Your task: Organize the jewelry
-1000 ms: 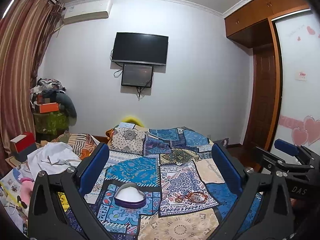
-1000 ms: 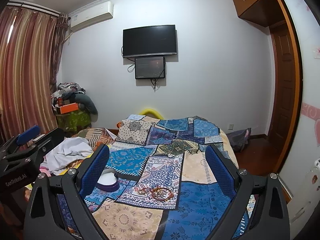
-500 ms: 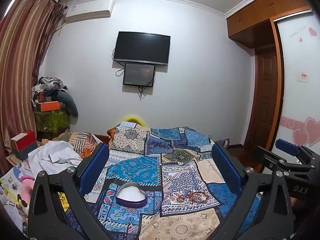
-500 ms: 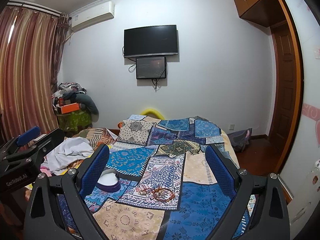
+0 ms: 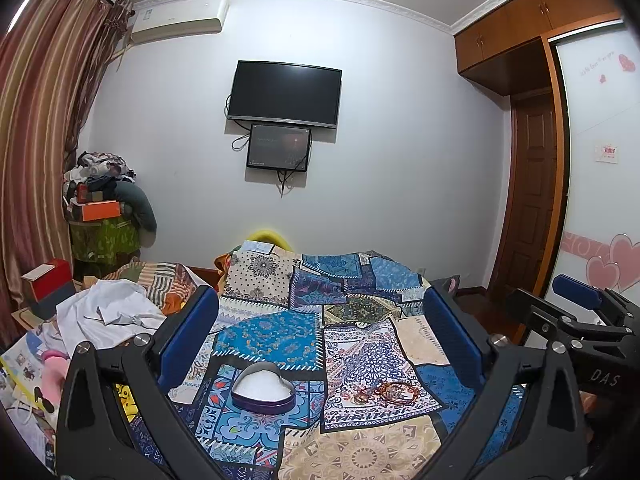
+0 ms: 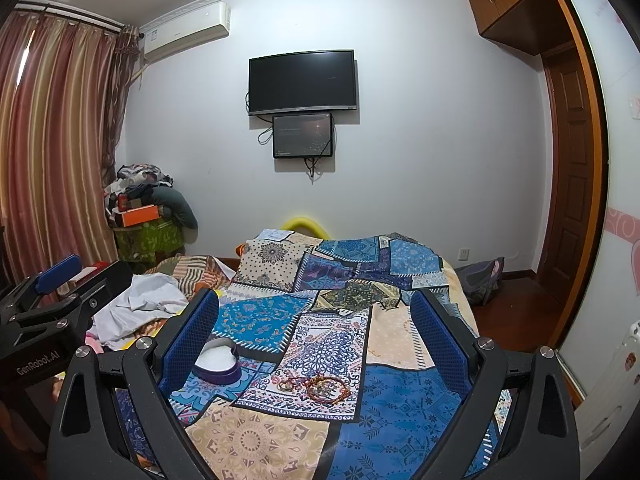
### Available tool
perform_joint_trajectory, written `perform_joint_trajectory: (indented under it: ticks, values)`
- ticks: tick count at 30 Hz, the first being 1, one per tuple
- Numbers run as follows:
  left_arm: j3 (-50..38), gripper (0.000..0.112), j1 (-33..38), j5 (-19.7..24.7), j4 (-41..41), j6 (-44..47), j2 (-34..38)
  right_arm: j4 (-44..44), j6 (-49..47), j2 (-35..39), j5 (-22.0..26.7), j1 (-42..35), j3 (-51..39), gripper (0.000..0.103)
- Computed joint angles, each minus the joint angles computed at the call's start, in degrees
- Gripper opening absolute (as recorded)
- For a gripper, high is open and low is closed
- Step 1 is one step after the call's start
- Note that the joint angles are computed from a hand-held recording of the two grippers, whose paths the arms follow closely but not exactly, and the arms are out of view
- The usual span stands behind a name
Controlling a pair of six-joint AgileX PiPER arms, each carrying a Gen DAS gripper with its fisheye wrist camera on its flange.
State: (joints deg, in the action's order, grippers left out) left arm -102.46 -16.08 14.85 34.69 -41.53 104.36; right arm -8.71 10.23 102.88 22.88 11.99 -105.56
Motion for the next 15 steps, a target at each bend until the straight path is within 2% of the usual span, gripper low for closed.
perform_joint_trajectory:
  ticks: [15]
  values:
    - [-1.2, 0.103, 0.4, 0.7, -2.6, 2.5, 0.6, -0.2, -0.2, 0.3, 0.3, 0.2, -0.5, 0.096]
